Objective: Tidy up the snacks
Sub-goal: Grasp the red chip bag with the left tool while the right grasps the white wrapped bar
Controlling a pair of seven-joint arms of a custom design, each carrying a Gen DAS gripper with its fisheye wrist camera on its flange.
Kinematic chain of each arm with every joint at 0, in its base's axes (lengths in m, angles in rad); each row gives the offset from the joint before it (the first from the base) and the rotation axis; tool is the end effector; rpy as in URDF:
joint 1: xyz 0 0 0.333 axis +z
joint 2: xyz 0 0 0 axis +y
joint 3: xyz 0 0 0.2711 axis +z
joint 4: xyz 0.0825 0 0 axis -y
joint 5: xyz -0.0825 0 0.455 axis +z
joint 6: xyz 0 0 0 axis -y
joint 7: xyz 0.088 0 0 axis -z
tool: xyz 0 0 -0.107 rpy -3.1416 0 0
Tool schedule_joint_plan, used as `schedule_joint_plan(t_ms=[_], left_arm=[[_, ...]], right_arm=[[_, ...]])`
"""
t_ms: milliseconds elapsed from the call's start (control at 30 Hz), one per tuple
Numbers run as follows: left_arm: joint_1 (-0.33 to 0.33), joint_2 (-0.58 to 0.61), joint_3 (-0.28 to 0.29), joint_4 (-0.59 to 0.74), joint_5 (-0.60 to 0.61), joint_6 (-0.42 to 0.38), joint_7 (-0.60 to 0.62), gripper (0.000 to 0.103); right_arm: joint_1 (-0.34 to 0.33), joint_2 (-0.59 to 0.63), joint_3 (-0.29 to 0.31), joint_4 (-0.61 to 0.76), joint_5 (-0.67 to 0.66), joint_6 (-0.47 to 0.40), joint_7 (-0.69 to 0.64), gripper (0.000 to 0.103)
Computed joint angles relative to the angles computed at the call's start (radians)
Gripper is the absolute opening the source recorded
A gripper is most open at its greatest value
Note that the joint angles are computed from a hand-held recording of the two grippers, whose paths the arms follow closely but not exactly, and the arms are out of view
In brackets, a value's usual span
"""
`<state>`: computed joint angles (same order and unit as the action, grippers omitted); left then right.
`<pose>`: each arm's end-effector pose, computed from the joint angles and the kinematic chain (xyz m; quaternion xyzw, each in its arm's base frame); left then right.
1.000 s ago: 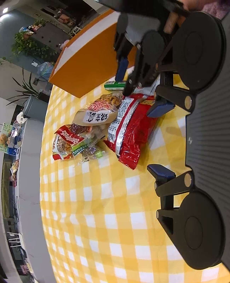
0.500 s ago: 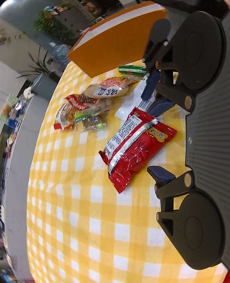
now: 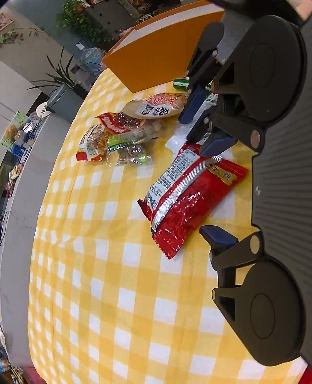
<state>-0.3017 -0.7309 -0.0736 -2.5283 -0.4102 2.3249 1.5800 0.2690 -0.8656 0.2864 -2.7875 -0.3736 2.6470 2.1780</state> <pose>0.4374 -0.1803 0.5202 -0.6120 0.7314 -0.3001 0.0195 0.3799 0.2281 0.4549 -0.7087 0.5798 -0.3115 0.2538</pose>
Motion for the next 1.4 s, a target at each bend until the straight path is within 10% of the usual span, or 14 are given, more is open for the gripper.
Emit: schedule_joint_plan(t_ms=[167,400,900,1400], left_arm=[[0.017,-0.004,0.004,-0.004,0.006,-0.007,-0.015,0.077],[0.061,0.029,-0.016,0.024,0.042,-0.009,-0.107,0.078],[0.074,0.108,-0.035,0.095,0.106,-0.019,-0.270,0.081],[0.095,0.175,-0.130,0.137,0.321,-0.009,-0.283,0.093]], right_arm=[[-0.016,0.072,0.004,0.040,-0.023,0.048,-0.004,0.025],[0.138,0.113,-0.117,0.032,0.128,0.131,-0.192,0.022],[-0.140,0.270,0.076,0.171,-0.086,0.167,-0.042,0.018],[0.059,0.187,-0.053,0.062,0.083,0.212,-0.151,0.013]])
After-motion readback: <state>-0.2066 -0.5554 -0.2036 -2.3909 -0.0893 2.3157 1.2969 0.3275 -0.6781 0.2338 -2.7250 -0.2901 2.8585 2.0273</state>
